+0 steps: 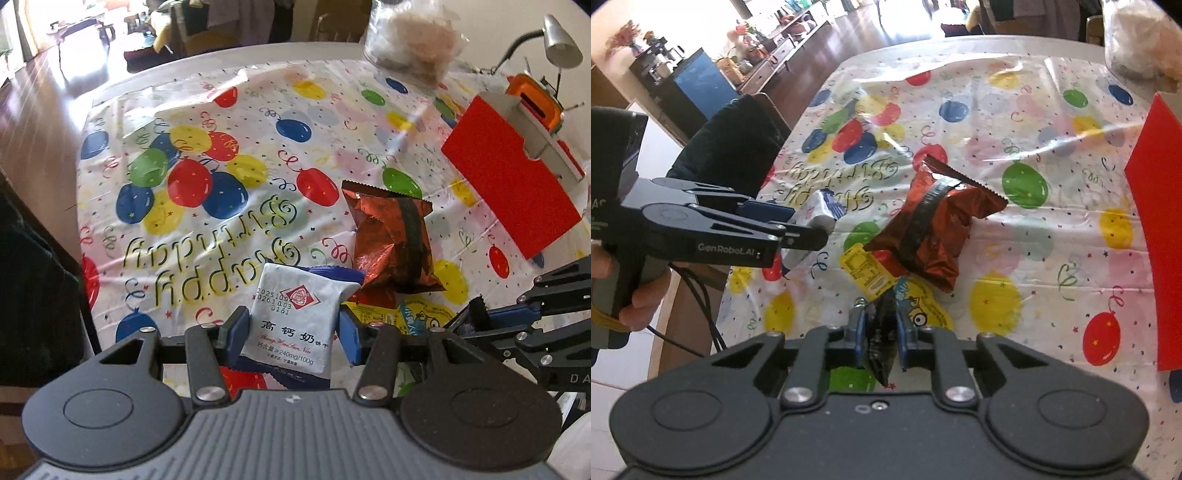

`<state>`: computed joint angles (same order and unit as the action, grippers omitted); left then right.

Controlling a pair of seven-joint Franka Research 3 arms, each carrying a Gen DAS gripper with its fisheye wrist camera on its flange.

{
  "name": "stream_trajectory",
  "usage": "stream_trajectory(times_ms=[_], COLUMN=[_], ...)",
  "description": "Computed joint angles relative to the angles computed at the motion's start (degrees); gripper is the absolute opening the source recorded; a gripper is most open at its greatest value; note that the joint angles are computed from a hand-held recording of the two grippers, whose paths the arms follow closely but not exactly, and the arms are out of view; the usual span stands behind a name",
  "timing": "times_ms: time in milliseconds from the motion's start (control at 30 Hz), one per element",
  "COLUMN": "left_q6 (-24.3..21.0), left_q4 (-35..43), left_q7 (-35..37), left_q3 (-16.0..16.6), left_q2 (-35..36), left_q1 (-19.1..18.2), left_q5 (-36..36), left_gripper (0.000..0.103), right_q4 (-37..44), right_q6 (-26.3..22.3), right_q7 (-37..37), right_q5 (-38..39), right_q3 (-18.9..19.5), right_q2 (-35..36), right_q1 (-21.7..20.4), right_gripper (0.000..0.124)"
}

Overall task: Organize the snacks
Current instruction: 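Carry the white milk packet and black snack with both tools into the box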

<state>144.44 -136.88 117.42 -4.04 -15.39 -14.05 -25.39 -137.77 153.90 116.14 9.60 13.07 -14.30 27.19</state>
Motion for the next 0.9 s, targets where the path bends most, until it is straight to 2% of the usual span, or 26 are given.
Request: stream_trajectory(times_ms=[200, 367, 500, 700, 900], left_q6=[2.0, 3.6, 4.2, 4.3, 2.4], left_q4=[-3.8, -6.5, -7.3, -6.9, -2.0], left_q7=[-4.2, -8.1, -13.8, -25.1, -37.8], left_q3=[-0.3, 0.5, -0.4, -4.3, -8.6], left_q2=[-4.9, -9.2, -11.9, -14.7, -12.4], left_q1=[-0.7, -3.1, -4.2, -4.7, -5.6], left_q5=[-0.4, -0.1, 2.3, 10.7, 19.2], left_gripper=[0.05, 0.05, 0.05, 0.05, 0.05], right_q4=[-2.3, -5.2, -7.6, -10.7, -13.3], right_q6=[0.5, 0.4, 0.0, -1.2, -2.6], right_q7=[-0.2, -0.9, -2.5, -5.2, -9.6], right_q5=[-0.6, -0.8, 1.0, 2.7, 3.8], right_q3=[0.0, -0.1, -1.4, -2.9, -5.4], right_q2=[-3.7, -8.6, -12.9, -19.8, -25.9], right_q1=[-0.4, -1.4, -1.6, -3.8, -6.8], right_gripper=[0.013, 0.012, 0.012, 0.012, 0.012])
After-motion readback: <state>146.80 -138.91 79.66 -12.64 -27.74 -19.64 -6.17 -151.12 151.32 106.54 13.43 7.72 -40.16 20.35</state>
